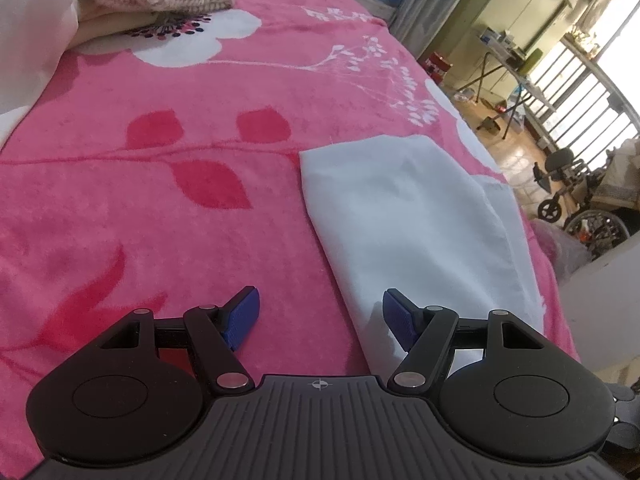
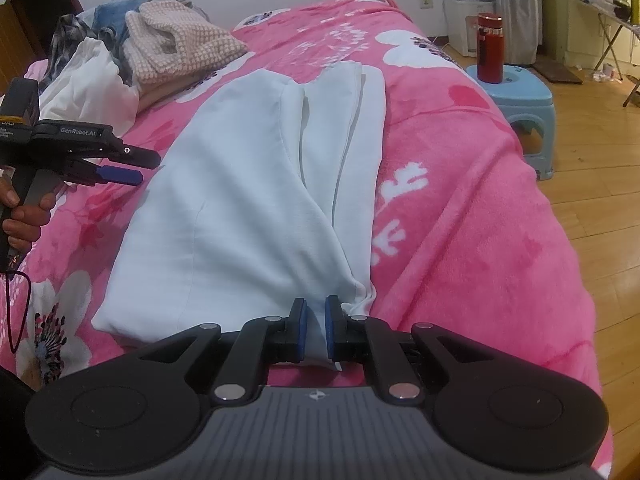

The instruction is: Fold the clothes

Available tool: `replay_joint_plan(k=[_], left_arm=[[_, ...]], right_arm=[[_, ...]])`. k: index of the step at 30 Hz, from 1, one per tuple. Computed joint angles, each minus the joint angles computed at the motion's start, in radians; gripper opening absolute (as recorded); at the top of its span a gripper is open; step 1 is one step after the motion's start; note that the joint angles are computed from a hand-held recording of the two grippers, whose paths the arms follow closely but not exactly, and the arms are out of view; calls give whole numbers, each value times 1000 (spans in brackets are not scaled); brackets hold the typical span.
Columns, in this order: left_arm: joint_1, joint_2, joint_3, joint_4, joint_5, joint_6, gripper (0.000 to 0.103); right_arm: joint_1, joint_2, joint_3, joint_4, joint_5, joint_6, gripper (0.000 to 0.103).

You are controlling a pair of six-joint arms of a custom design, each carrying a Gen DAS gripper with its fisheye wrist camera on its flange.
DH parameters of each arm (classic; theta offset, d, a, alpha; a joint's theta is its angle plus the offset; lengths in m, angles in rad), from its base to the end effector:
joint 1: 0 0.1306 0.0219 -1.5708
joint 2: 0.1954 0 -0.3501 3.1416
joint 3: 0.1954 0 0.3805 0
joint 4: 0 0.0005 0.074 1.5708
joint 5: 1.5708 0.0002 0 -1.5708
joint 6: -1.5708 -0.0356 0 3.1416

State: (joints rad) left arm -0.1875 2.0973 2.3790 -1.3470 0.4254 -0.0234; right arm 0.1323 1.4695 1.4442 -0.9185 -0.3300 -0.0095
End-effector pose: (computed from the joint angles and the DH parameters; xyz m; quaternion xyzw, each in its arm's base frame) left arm 0.6555 -0.1398 0.4059 0.1521 0.9356 -0.2237 0.2269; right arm 0.4924 0.0767 0.3822 -0.1081 0.9335 0.1774 0.2924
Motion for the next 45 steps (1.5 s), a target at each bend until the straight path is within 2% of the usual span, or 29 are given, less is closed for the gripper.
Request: replay_joint_plan(k=[6, 9, 13, 17, 21, 27, 30, 34, 37, 40, 45], left_arm=[[-13, -4, -7, -9, -44, -15, 71], [-18, 12, 24, -35, -58, -14, 72], [-21, 34, 72, -78, -75, 2, 73], [-27, 36, 84, -92, -97, 15, 74], [-34, 30, 78, -92, -122, 17, 76], [-44, 6, 44, -77, -165, 20, 80], [-48, -2, 32, -71, -184, 15, 81], [-54, -9, 22, -67, -203, 10, 82], [-48, -32, -19, -31, -165, 30, 82], [-26, -76, -101, 49, -43, 60, 82], [-4, -66, -119, 61, 75, 86, 80]], right_arm=[[7, 21, 44, -50, 15, 3, 11], [13, 55, 109, -123, 16, 11, 20], [23, 90, 209, -234, 46, 8, 22], [20, 63, 224, -206, 63, -11, 22], [26, 70, 252, -161, 43, -34, 22], [58, 100, 278, -129, 28, -13, 22], [50, 117, 287, -114, 24, -41, 23], [24, 151, 313, -92, 8, -121, 32], [-12, 205, 367, -107, -49, -220, 35], [-40, 266, 422, -110, -102, -270, 37], [-84, 359, 484, -55, -188, -365, 43]])
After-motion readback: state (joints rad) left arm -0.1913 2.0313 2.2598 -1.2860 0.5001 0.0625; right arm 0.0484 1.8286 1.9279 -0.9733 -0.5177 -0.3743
